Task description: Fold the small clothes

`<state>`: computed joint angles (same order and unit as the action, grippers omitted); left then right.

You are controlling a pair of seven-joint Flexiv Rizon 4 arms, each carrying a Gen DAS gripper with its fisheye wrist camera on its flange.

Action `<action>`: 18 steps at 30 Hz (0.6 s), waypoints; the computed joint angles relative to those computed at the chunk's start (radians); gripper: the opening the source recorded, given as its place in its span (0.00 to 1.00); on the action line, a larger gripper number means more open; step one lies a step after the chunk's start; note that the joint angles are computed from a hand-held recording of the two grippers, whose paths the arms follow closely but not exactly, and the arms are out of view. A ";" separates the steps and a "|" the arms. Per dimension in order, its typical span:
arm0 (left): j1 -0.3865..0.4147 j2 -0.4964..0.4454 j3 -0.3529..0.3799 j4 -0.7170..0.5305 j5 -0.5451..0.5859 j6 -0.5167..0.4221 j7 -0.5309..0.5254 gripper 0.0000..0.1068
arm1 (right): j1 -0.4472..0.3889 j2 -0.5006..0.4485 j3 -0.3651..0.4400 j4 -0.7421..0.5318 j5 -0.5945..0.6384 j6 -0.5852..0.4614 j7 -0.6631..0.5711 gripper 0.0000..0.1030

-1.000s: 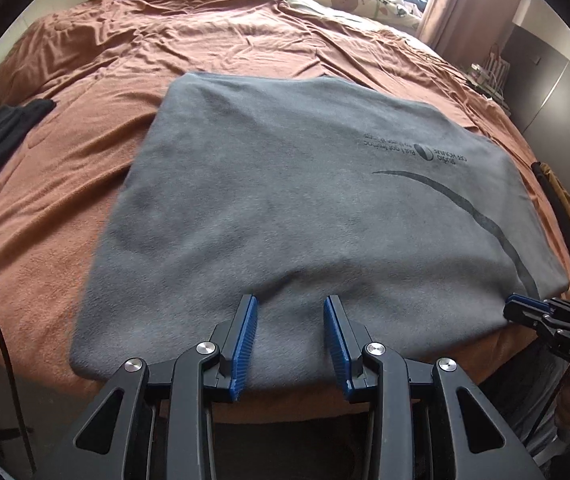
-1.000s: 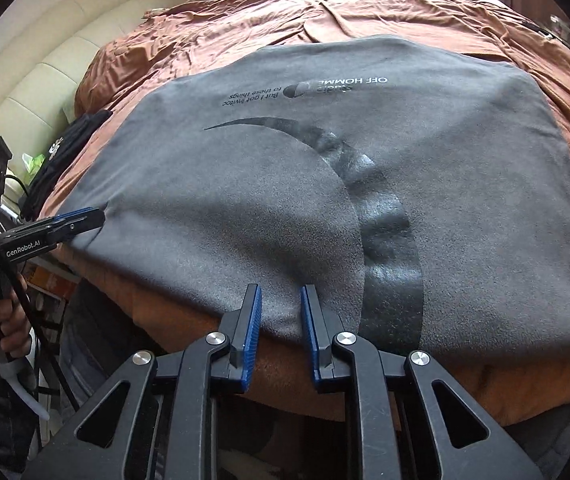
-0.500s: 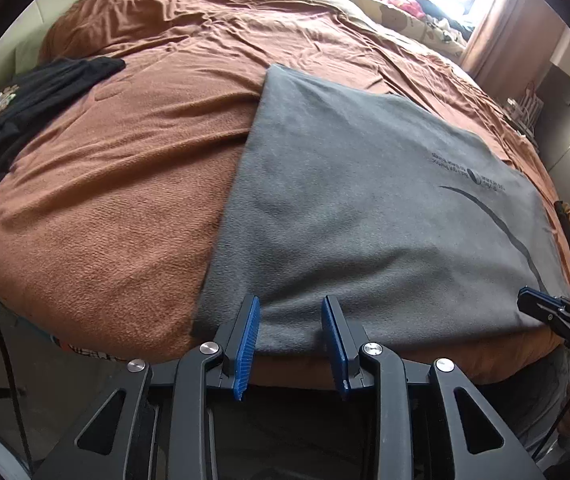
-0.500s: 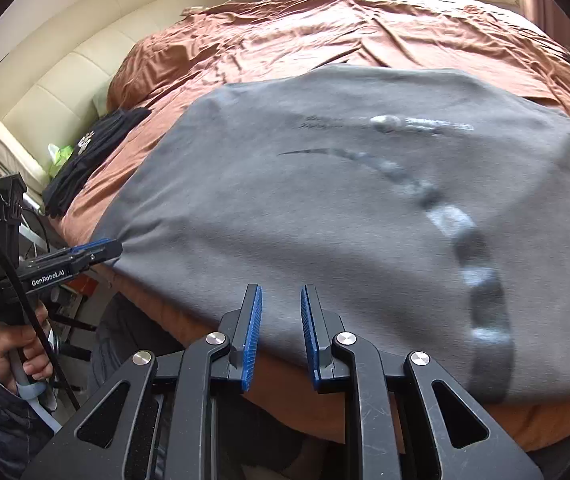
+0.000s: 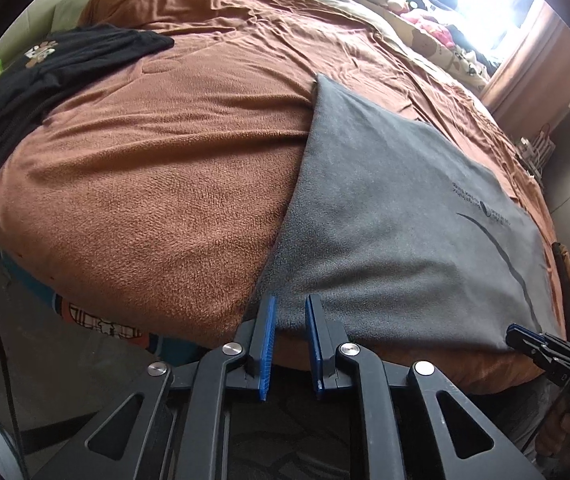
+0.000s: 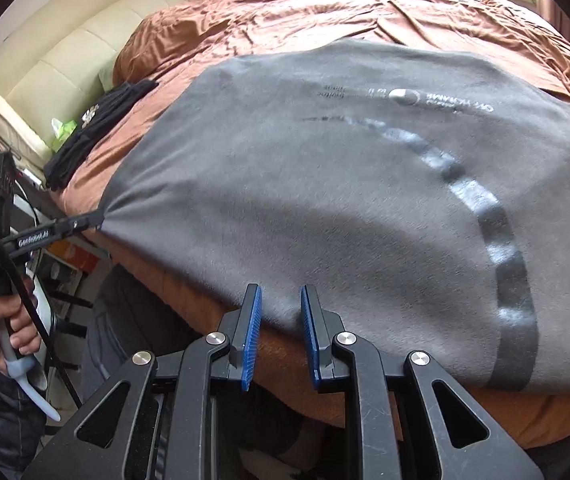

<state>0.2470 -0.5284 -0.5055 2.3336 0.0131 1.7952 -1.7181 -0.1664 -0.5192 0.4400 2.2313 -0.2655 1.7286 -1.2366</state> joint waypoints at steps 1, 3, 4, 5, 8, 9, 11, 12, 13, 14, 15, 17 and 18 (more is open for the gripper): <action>0.028 0.004 -0.025 0.014 0.000 0.007 -0.012 0.17 | 0.003 0.003 -0.008 0.005 0.008 0.019 0.003 0.15; 0.122 -0.008 -0.110 0.039 0.019 0.027 -0.035 0.18 | 0.015 0.002 -0.032 0.010 0.018 0.049 0.021 0.15; 0.181 -0.028 -0.165 0.050 0.040 0.043 -0.050 0.22 | 0.011 -0.002 -0.034 0.011 0.018 0.057 0.032 0.15; 0.219 -0.041 -0.200 0.054 0.056 0.048 -0.066 0.25 | -0.004 -0.010 -0.026 0.007 0.013 0.061 0.044 0.15; 0.301 -0.099 -0.277 0.051 0.100 0.062 -0.105 0.48 | -0.025 -0.022 -0.016 0.006 -0.005 0.060 0.074 0.15; 0.319 -0.120 -0.295 0.050 0.110 0.064 -0.118 0.49 | -0.029 -0.023 -0.015 0.010 -0.012 0.064 0.078 0.15; 0.361 -0.174 -0.341 0.044 0.134 0.062 -0.137 0.49 | -0.043 -0.024 -0.009 0.018 -0.029 0.076 0.085 0.15; 0.370 -0.193 -0.353 0.041 0.139 0.058 -0.146 0.49 | -0.048 -0.025 -0.007 0.023 -0.038 0.083 0.090 0.15; 0.372 -0.204 -0.357 0.037 0.138 0.052 -0.155 0.49 | -0.051 -0.026 -0.009 0.025 -0.047 0.089 0.095 0.15; 0.369 -0.213 -0.357 0.032 0.138 0.048 -0.161 0.49 | -0.042 -0.024 -0.021 0.030 -0.048 0.100 0.102 0.15; 0.368 -0.222 -0.360 0.028 0.140 0.046 -0.165 0.49 | -0.043 -0.025 -0.027 0.031 -0.056 0.104 0.110 0.15; 0.361 -0.238 -0.360 0.018 0.140 0.044 -0.172 0.49 | -0.046 -0.027 -0.034 0.038 -0.070 0.114 0.125 0.15; 0.357 -0.245 -0.356 0.013 0.140 0.045 -0.173 0.49 | -0.049 -0.030 -0.035 0.042 -0.078 0.120 0.133 0.15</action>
<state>0.6037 -0.7732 -0.8619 2.3469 0.1534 1.8402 -1.8915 -0.2153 -0.5488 0.4046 2.2728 -0.3436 1.8486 -1.1036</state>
